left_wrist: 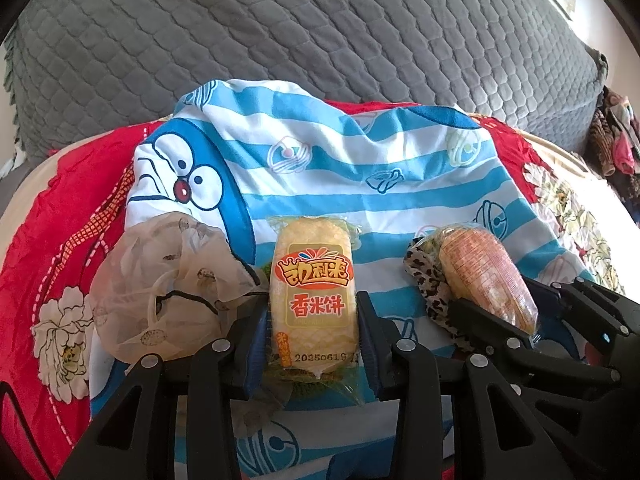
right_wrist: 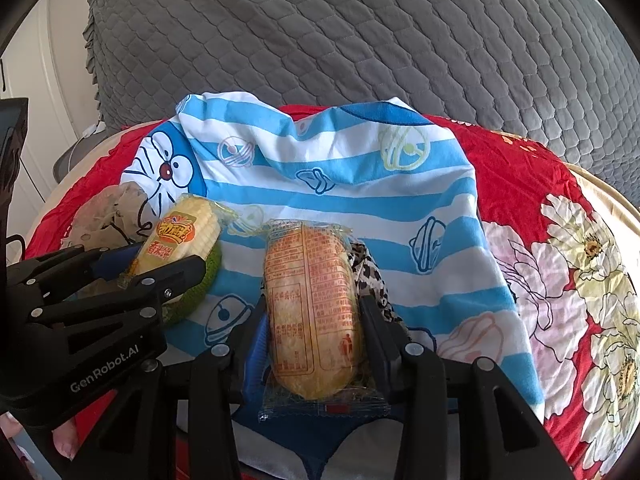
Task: Organize objects
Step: 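Set the rice cake packet on the shirt while the right gripper sets the bread roll beside the scrunchie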
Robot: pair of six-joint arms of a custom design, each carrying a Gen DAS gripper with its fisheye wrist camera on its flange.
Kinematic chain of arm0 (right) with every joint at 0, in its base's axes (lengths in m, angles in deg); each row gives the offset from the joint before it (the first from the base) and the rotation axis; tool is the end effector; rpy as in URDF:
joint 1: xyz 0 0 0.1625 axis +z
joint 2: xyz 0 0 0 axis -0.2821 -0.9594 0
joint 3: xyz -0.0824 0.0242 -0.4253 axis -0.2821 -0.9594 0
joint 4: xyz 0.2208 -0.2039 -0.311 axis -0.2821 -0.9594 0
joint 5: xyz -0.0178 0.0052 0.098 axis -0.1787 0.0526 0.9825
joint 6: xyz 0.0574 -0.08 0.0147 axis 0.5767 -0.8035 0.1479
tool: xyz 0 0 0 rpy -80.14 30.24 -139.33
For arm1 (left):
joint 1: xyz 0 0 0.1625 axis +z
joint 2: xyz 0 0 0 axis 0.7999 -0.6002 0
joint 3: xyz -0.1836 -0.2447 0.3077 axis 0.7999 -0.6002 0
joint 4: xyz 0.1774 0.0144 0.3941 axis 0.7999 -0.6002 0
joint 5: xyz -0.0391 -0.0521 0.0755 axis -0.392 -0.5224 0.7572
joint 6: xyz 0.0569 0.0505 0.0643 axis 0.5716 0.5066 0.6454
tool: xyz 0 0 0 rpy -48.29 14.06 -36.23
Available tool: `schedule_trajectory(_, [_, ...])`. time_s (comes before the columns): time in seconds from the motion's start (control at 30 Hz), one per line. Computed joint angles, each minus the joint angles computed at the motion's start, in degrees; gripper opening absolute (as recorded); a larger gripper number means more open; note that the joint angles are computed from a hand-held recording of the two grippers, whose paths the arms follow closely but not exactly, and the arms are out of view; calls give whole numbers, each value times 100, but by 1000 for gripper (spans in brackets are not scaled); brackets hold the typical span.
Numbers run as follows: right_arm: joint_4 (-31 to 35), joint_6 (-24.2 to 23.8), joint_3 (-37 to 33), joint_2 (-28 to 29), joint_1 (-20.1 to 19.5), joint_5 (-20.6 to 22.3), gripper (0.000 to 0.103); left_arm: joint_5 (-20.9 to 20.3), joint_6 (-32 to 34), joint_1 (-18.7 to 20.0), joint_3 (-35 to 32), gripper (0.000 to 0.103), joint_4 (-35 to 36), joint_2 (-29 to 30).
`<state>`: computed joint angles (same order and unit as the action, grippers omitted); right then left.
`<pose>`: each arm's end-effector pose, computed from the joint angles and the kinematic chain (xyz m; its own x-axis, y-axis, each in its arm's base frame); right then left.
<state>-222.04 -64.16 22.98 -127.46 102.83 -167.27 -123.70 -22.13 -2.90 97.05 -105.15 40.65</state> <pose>0.0427 -0.7923 0.3147 -0.7069 -0.1766 0.6849 -0.5391 0.7613 -0.3601 -0.4170 -0.8238 -0.0513 -0.7604 0.1230 -0.6377 0.4754 0.7744 -0.4175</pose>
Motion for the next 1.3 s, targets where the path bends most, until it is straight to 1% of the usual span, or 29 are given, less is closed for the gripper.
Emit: schedule_trajectory(1.3, [19,19,-8,-1,-18,18,44,-4,-78,-6,154,43,-123,-86])
